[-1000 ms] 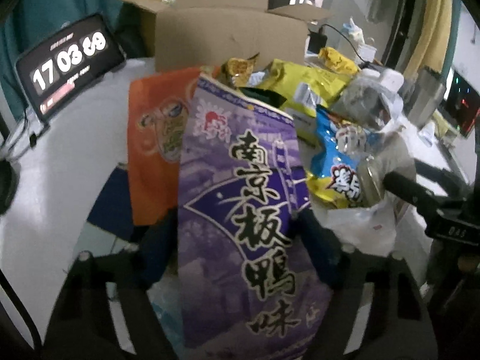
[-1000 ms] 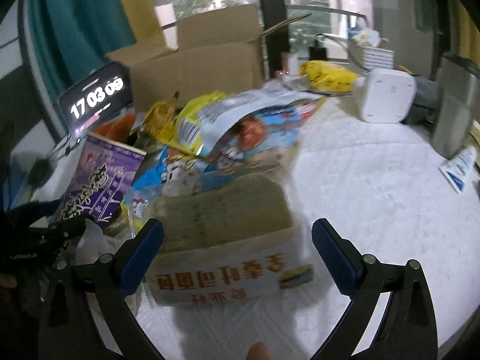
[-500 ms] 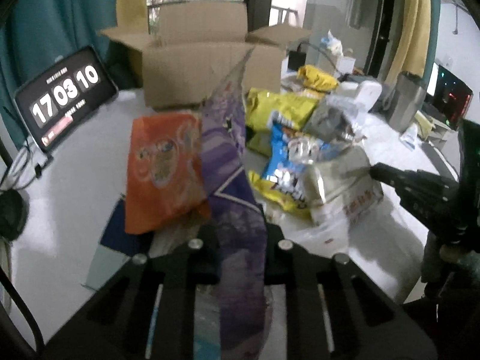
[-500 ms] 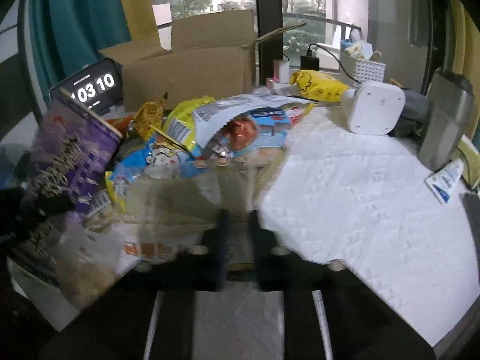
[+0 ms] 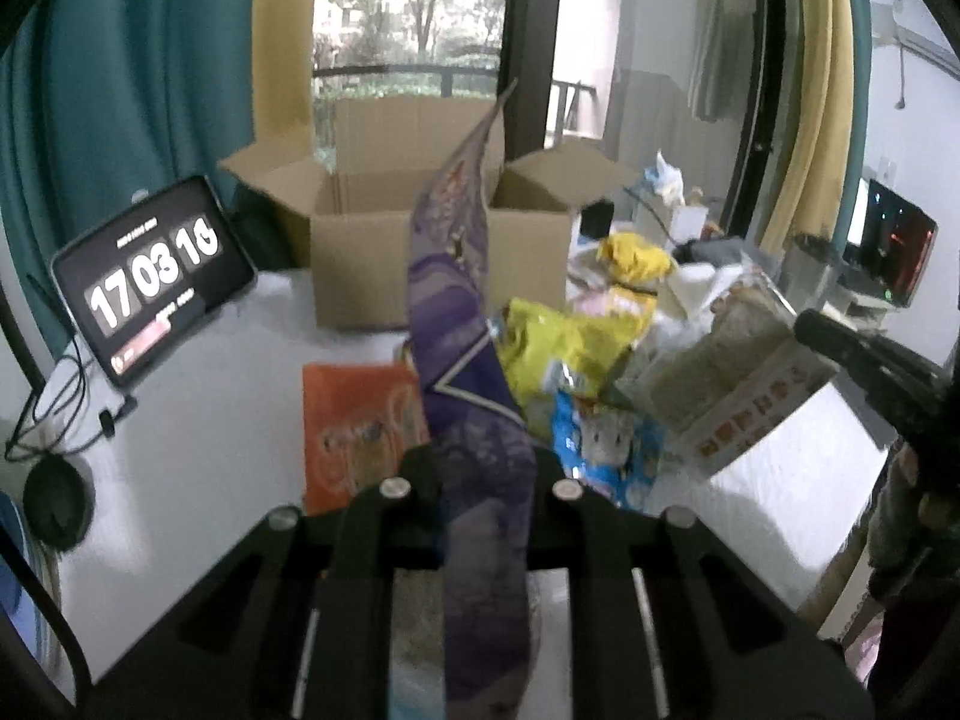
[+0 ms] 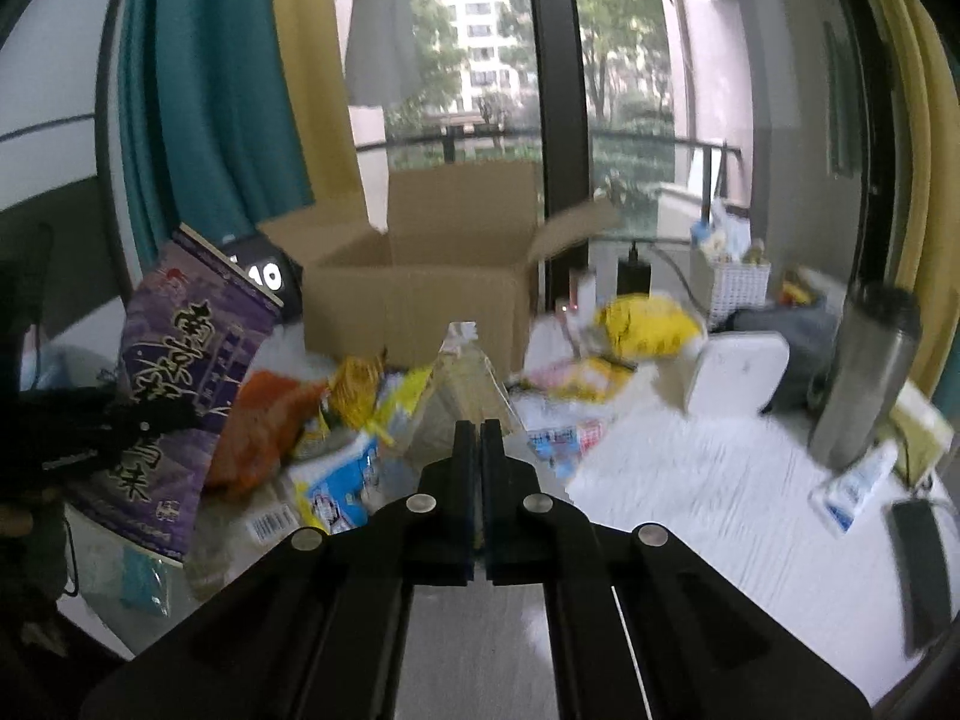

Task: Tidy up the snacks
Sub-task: 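Lift both held bags and carry them over the open cardboard box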

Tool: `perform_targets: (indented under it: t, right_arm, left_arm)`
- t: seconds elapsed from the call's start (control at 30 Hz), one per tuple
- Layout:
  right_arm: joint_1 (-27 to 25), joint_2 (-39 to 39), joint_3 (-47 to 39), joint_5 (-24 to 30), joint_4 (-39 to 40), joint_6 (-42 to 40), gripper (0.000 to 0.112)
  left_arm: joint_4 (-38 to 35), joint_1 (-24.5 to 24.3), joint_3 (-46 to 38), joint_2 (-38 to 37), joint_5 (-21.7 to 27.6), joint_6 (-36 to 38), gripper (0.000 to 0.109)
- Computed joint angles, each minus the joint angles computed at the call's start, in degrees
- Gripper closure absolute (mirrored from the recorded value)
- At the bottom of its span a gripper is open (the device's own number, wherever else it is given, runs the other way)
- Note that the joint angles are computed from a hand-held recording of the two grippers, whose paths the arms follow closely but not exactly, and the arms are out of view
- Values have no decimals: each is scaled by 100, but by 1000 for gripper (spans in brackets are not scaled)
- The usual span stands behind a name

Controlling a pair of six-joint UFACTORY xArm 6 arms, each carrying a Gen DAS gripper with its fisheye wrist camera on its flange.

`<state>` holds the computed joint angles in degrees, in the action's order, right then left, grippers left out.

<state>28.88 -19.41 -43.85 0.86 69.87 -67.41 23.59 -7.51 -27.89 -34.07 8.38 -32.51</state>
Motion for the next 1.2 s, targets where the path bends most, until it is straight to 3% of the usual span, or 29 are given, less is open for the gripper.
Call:
perform_targets:
  t: [0.13, 0.33, 0.7, 0.93, 1.03, 1.2]
  right_arm:
    - [-25, 73, -326, 4, 117, -234, 111]
    - [-51, 547, -1138, 59, 459, -818, 111]
    - [-122, 2175, -3332, 243, 570, -1424, 111]
    - [-180, 3343, -4749, 342, -401, -662, 111]
    - [-230, 3888, -5348, 419, -1140, 29, 111]
    - [-332, 4820, -6363, 508, -2779, 1647, 111]
  left_arm:
    - [11, 181, -320, 241, -174, 182, 94]
    - [-661, 347, -803, 709, -404, 975, 94]
    - [-1631, 794, -2223, 2029, -772, 2283, 94]
    - [-2300, 907, -3329, 3058, -824, 2967, 93]
    - [-3031, 887, -3996, 3604, -688, 3591, 93]
    - [-3527, 927, -4984, 4478, -436, 4057, 93]
